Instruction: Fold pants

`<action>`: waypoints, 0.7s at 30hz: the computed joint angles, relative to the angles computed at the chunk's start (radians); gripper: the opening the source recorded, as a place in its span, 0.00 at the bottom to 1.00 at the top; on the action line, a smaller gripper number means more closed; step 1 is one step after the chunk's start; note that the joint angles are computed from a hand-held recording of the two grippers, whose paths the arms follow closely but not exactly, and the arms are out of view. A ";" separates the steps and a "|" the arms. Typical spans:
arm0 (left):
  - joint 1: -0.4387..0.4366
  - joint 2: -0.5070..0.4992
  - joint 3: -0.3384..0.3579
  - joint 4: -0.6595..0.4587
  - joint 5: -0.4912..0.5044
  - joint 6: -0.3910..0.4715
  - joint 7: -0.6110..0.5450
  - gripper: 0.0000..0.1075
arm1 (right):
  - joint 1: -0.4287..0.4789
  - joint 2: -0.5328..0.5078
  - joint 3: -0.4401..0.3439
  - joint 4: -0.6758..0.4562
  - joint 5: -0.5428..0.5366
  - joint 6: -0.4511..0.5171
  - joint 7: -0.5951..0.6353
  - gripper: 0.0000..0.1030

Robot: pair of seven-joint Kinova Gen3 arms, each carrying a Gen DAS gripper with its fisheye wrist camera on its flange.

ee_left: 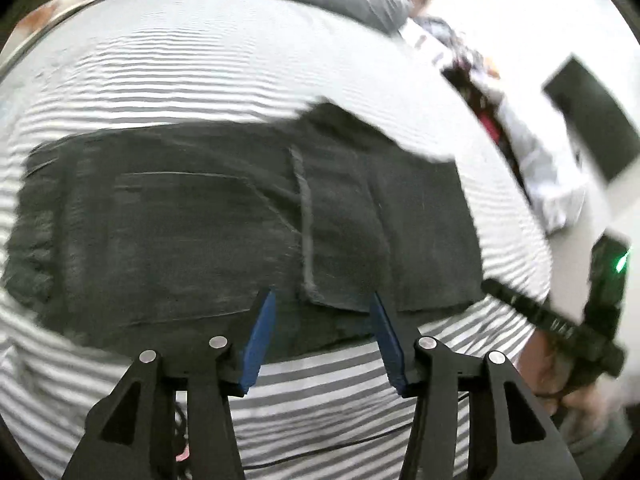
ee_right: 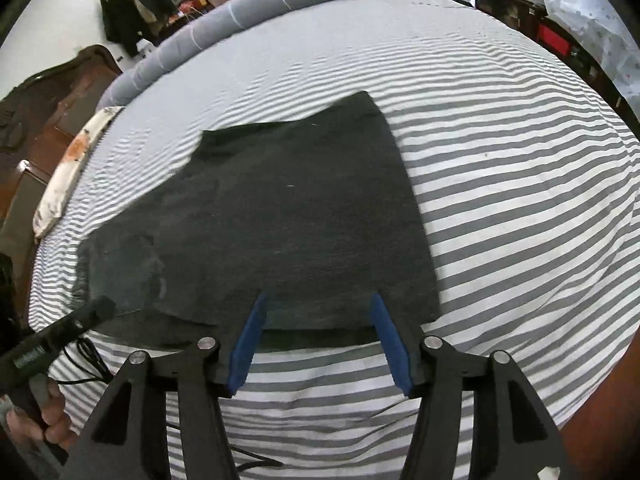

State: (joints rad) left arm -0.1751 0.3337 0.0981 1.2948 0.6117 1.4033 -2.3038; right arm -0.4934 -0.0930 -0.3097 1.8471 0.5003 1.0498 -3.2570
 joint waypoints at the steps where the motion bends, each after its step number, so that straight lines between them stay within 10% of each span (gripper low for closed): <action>1: -0.032 0.006 -0.008 -0.013 0.030 0.021 0.003 0.48 | -0.002 -0.001 -0.004 -0.004 0.006 -0.005 -0.007 0.55; 11: -0.292 0.155 -0.034 -0.130 0.209 0.099 0.150 0.48 | -0.058 0.041 -0.028 -0.094 0.093 0.005 -0.079 0.62; 21: -0.360 0.264 -0.002 -0.150 0.223 0.068 0.294 0.48 | -0.102 0.090 0.014 -0.149 0.083 0.010 -0.062 0.63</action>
State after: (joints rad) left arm -0.5347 0.5973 0.0964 1.1450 0.8349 1.4710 -2.0097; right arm -0.5959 -0.0033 -0.2958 1.6979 0.5831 1.0594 -3.3194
